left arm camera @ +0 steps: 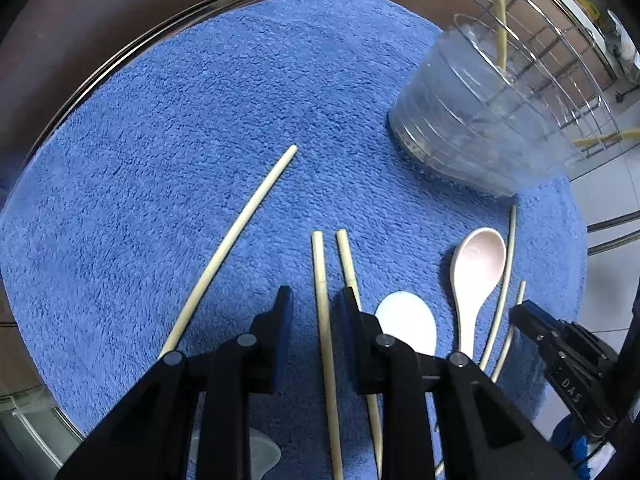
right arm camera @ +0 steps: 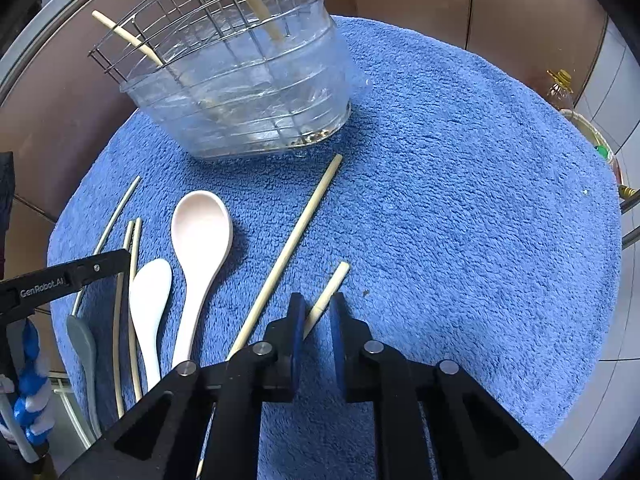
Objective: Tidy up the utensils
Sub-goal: 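Move both tools back down toward the remaining chopsticks on the towel, then grasp a wooden chopstick with the left tool while the right tool grasps another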
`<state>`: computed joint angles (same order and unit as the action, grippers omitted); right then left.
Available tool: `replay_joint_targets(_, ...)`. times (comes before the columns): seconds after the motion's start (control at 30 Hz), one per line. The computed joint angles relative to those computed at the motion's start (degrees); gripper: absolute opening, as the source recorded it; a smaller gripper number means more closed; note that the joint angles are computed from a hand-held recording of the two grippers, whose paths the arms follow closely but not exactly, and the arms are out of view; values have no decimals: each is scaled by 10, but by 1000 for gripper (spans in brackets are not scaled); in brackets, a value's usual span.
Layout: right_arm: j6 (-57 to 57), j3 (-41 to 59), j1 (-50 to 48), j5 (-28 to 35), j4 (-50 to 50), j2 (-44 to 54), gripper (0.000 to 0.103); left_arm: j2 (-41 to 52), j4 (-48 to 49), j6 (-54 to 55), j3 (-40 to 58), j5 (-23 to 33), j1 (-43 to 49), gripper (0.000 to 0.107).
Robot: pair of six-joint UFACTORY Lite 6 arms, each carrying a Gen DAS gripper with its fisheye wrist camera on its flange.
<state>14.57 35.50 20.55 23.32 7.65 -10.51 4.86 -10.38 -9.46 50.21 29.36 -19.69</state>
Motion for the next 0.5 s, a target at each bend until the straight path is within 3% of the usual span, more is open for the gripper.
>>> replay_joint_targets(0.17,-54,-15,-16,10,36,-21,9,-4,13,-27,-7,-5,-18,21)
replay_joint_targets(0.3,-120,-39,-43,30,67,-55,8,1,-9,-8,0,8,-16,10)
replay_joint_targets(0.5,-140,-78,-41,47,73,-106,8,10,-21,-13,0,5,-24,5)
